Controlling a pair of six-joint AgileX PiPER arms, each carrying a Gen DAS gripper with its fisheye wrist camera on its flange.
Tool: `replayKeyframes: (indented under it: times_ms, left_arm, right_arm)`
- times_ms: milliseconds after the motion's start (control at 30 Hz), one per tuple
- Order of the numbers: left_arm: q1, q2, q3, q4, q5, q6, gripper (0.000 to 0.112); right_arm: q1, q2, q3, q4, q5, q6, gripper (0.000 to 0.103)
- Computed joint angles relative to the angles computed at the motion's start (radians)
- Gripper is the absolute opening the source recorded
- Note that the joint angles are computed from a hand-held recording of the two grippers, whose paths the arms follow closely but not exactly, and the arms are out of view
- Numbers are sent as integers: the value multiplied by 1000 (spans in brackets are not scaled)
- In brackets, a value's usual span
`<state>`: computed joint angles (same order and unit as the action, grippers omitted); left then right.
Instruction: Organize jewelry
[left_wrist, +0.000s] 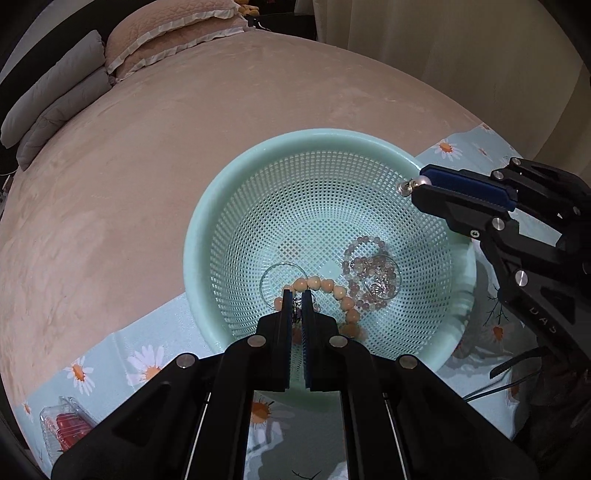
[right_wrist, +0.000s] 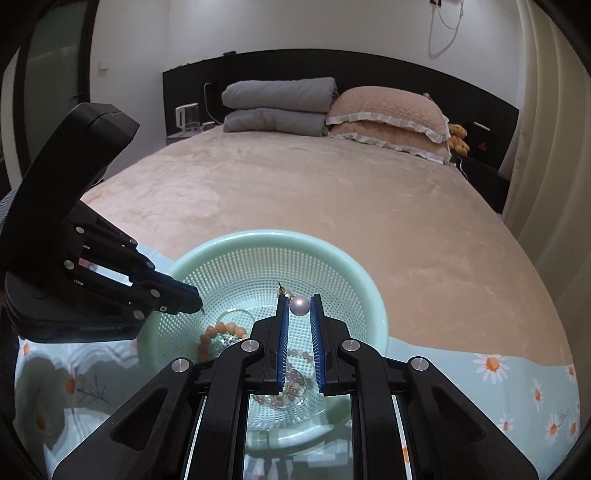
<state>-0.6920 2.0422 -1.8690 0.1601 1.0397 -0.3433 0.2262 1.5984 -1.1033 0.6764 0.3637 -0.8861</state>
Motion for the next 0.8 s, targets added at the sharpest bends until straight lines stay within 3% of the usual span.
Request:
replayKeyframes:
  times_ms: [267, 300, 367, 433, 500, 567, 600, 800]
  left_arm:
    - [-8, 7, 33, 38, -34, -15, 8]
    - [-13, -2, 42, 49, -39, -23, 14]
    - [-29, -36, 73, 98, -53, -63, 51]
    - [-45, -70, 96, 147, -53, -107, 59]
    - [-59, -107, 116, 176, -42, -144, 63]
    - [-93, -159, 153, 251, -32, -222, 88]
    - [-116, -187, 175, 309, -25, -273, 94]
    - [-272, -344, 259, 506, 90, -452, 97]
  right_arm:
    - [15, 50, -17, -59, -1, 54, 12]
    - [14, 42, -11, -71, -5, 66, 13]
    - [6, 25, -8, -80, 0, 84, 16]
    - [-4, -8, 9, -79, -5, 94, 42]
    - [-5, -51, 28, -108, -15, 129, 58]
    - [1, -99, 41, -181, -17, 201, 63]
    - [2, -122, 44, -209, -8, 226, 66]
    - [64, -308, 72, -503, 23, 531, 85]
